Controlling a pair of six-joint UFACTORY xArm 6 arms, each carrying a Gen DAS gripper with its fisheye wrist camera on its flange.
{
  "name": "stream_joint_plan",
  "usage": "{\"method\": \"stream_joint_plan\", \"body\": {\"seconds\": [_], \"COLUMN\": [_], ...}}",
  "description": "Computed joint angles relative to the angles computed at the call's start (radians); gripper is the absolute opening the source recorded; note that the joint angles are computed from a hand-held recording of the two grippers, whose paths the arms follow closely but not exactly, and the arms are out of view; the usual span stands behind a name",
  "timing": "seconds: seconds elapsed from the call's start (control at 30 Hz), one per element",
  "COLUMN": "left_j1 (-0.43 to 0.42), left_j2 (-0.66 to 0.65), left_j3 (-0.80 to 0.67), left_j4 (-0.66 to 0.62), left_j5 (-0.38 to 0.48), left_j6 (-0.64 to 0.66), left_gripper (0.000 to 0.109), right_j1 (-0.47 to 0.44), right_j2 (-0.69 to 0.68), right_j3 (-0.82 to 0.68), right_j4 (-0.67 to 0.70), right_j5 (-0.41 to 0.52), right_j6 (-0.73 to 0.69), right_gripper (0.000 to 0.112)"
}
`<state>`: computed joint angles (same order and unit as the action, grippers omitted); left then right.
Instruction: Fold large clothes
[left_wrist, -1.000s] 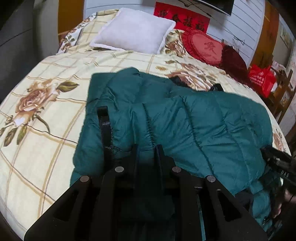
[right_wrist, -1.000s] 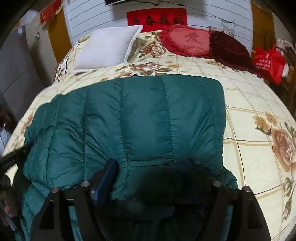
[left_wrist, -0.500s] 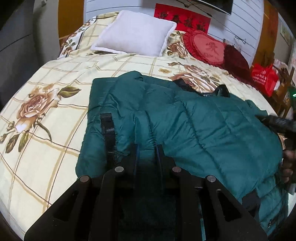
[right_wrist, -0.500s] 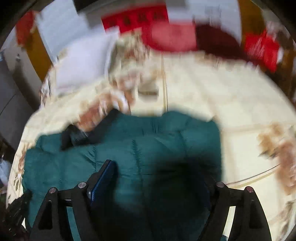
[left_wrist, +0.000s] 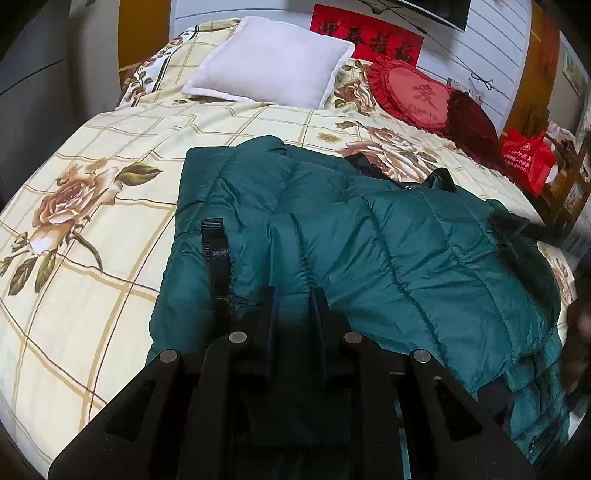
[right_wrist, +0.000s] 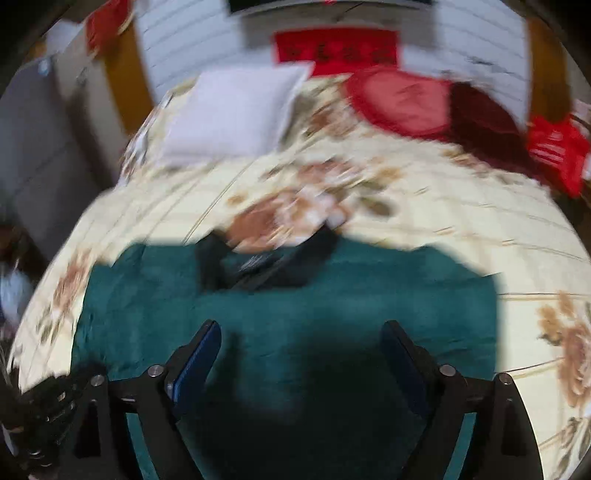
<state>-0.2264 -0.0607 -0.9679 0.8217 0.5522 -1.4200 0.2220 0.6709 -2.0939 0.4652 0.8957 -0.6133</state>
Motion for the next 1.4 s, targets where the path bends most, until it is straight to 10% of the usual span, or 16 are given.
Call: {"method": "stream_joint_plan", "body": {"seconds": [0.2,0.4,0.63,0.9,1.27,1.4], "left_j1": [0.015,0.020,0.033,0.009,0.008,-0.005], "left_j2": [-0.025,-0.113,0.009,0.006,-0.018,0.011], "left_j3": [0.020,0.055,0.020,0.017,0.024,0.004], "left_j4": [-0.010,0.292,-0.040,-0.032,0.001,-0.002], "left_j5": [-0.033,-0.112,-0.149,-0.102,-0.104,-0.075], "left_j6": [-0.019,-0.291,0.027,0.042,-0.009,0.014], "left_gripper": [0.017,0.017,0.017,0.017,0.017,0.018], "right_j1": [0.027,0.022,0.006,-0.142,-0.086,-0.032], "right_j2": [-0.036,-0.065,-0.270,-0.203,-0.380,-0.316], "right_j3": [0.183,0.234,0.485,0.401,0.585,0.571], "right_j4": [0.014,0.065,0.172,0.125,0.355,0.149], "right_j5": [-0.162,-0.191,-0.349,-0.055,-0.242,-0.253], "right_j6": [-0.046,-0.111,-0.245,-0.185,-0.400,-0.296], "right_gripper": [0.102,0.102,0.102,0.103,0.102,0.103]}}
